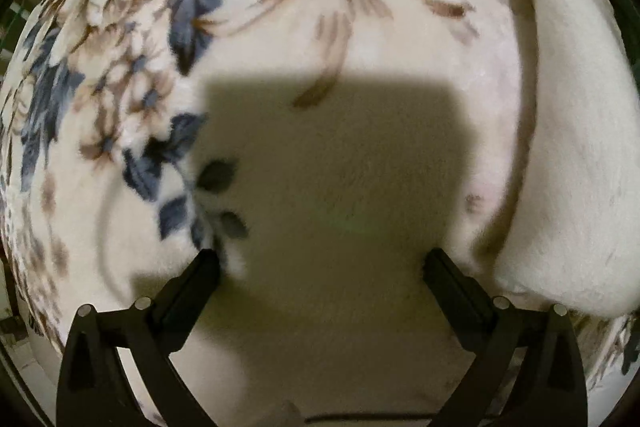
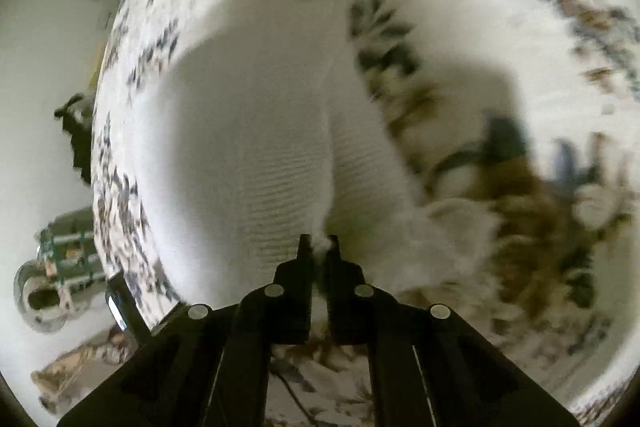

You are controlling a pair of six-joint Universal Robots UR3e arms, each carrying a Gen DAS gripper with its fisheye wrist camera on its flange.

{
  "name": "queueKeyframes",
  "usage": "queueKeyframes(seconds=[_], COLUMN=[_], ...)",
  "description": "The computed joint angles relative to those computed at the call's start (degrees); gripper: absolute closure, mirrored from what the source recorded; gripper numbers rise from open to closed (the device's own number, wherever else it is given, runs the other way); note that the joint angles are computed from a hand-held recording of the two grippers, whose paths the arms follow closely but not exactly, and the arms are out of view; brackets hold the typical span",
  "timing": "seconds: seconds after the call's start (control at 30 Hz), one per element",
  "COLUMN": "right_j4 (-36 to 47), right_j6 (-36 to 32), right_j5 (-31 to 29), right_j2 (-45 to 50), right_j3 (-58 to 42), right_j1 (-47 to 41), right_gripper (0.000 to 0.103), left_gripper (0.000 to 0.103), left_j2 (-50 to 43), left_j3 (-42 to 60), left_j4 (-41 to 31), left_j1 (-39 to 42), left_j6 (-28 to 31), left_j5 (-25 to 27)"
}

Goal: Fold small clothes

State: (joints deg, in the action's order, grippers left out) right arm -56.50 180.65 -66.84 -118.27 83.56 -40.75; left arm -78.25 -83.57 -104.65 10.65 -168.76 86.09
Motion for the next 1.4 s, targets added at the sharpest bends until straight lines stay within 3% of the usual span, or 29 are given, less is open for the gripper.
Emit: queueKeyframes(seconds=[0.1, 0.23, 0.27, 0.33, 0.37, 0.4, 0.53, 0.73, 0.77, 0.8, 0.93, 1.03, 1.13, 1.2, 1.27, 1.4], right_j4=[8.4, 4.0, 4.2, 6.3, 5.4, 4.9, -4.9, -23.4, -27.2, -30.2, -39.0, -32.2, -19.3, -17.5, -14.1, -1.6], right_j6=[-7.9, -7.1, -7.5, -11.0, -10.8, -12.1, -11.3, -7.9, -5.3, -3.6, 5.5, 3.7, 0.0, -1.7, -4.9, -11.9], right_j5=[-2.4, -3.2, -2.4, 0.6, 1.6, 3.3, 9.3, 15.9, 16.2, 15.8, 14.9, 10.8, 5.2, 4.9, 7.7, 12.6], right_j2=[-4.0, -1.6, -0.5, 2.7, 3.6, 4.0, 12.4, 31.6, 34.4, 35.0, 35.8, 43.0, 50.2, 45.9, 38.1, 23.0], right_j3=[-1.0, 7.6, 8.0, 6.5, 5.6, 4.6, 3.3, 5.1, 4.5, 4.3, -1.6, -12.1, -24.4, -22.4, -16.6, -5.8], right_j1=[-10.9, -7.2, -7.1, -8.9, -9.3, -11.4, -11.9, -4.6, -2.7, -1.9, 0.1, 2.1, 5.0, 3.5, -0.9, -8.6], right_gripper=[0.098, 0.096, 0.092, 0.07, 0.052, 0.045, 0.036, 0.037, 0.057, 0.095, 0.095, 0.094, 0.078, 0.056, 0.051, 0.051], left_gripper=[0.0, 0.0, 0.0, 0.0, 0.0, 0.0, 0.0, 0.0, 0.0, 0.0, 0.0, 0.0, 0.0, 0.0, 0.0, 0.0], left_j2=[-1.0, -5.5, -7.4, -12.1, -14.1, -14.7, -24.0, -32.3, -33.9, -34.0, -36.8, -38.2, -38.5, -37.0, -34.9, -29.0], left_j3=[6.0, 17.1, 20.2, 27.3, 30.7, 31.7, 43.7, 52.1, 53.8, 54.3, 59.1, 60.6, 61.6, 60.1, 57.7, 49.6], left_j4=[-1.9, -2.7, -2.8, -2.7, -2.9, -2.3, -2.3, -1.0, -1.1, -1.4, -3.1, -3.3, -4.7, -4.5, -4.5, -3.4], left_j1=[0.7, -0.6, -1.4, -3.1, -4.2, -3.7, -5.7, -10.5, -11.0, -11.4, -12.2, -13.5, -13.8, -13.5, -12.8, -11.3], left_j6=[-0.6, -1.2, -1.4, -1.4, -1.5, 0.1, 0.1, -2.8, -3.4, -3.7, -4.2, -4.0, -4.0, -3.6, -3.0, -2.3], left_j5=[0.1, -0.3, -0.6, -1.4, -1.8, -2.4, -4.0, -2.9, -2.9, -2.6, -3.4, -2.5, -2.1, -2.3, -2.9, -3.3])
